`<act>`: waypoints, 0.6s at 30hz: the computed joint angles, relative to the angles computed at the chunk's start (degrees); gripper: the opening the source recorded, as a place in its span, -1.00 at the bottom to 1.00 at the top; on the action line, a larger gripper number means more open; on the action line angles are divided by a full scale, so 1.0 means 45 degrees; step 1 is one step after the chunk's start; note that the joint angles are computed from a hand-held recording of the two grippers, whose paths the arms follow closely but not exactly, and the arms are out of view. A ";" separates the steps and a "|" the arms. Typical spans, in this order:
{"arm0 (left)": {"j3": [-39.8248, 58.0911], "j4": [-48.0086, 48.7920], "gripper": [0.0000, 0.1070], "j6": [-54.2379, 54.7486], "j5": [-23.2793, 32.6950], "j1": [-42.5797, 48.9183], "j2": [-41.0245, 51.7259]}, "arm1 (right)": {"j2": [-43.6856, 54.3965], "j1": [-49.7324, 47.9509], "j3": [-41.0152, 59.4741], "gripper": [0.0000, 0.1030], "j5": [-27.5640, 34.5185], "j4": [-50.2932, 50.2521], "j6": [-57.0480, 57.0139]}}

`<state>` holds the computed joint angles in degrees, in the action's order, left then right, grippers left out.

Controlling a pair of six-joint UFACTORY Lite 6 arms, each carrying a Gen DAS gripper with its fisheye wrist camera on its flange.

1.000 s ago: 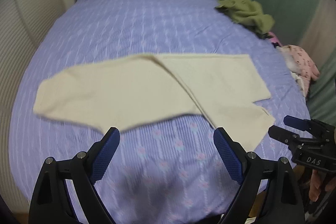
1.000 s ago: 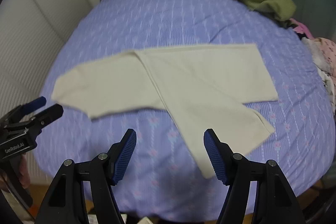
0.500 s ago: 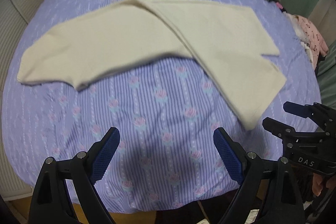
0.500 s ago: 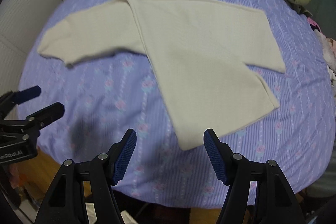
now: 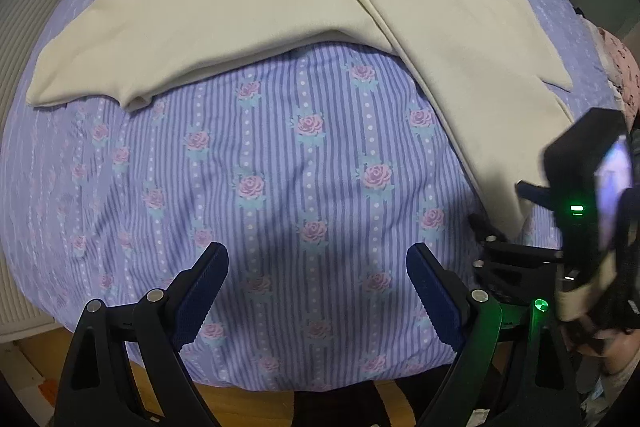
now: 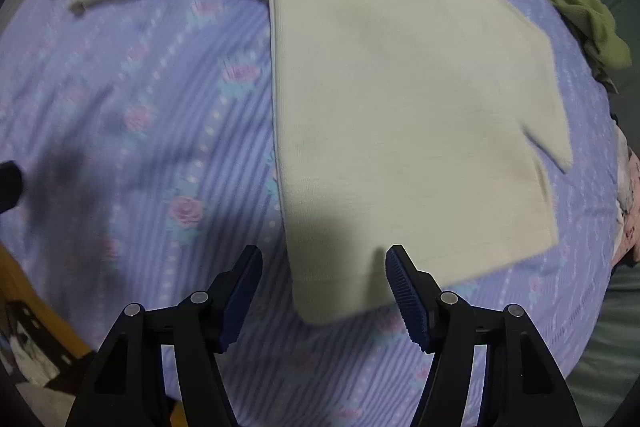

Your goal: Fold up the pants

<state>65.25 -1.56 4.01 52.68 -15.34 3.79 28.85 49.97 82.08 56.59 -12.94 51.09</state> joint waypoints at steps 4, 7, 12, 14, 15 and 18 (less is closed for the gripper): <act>0.0292 0.0142 0.71 -0.0458 0.0042 -0.0264 0.0447 | 0.0251 -0.0528 -0.0329 -0.07 -0.0487 0.0382 -0.0648; 0.0808 0.0248 0.70 -0.0733 0.0209 -0.0243 0.0696 | -0.0580 -0.0980 -0.0937 -0.84 -0.0666 0.0531 -0.1227; 0.2599 0.0068 0.70 -0.0843 0.0626 0.0121 0.1348 | -0.4157 -0.2520 -0.1837 -0.86 -0.0149 -0.0019 -0.0821; 0.3944 0.0055 0.71 -0.1068 0.0732 0.0047 0.1980 | -0.5184 -0.3552 -0.1283 -0.86 0.0527 -0.0631 -0.1023; 0.4491 0.0084 0.71 -0.1183 0.0778 -0.0028 0.2286 | -0.5502 -0.4274 -0.0745 -0.86 0.0897 -0.0993 -0.1298; 0.6806 -0.0026 0.70 -0.1422 0.1055 -0.0397 0.3506 | -0.5130 -0.6129 0.1119 -0.86 0.1303 -0.1300 -0.2618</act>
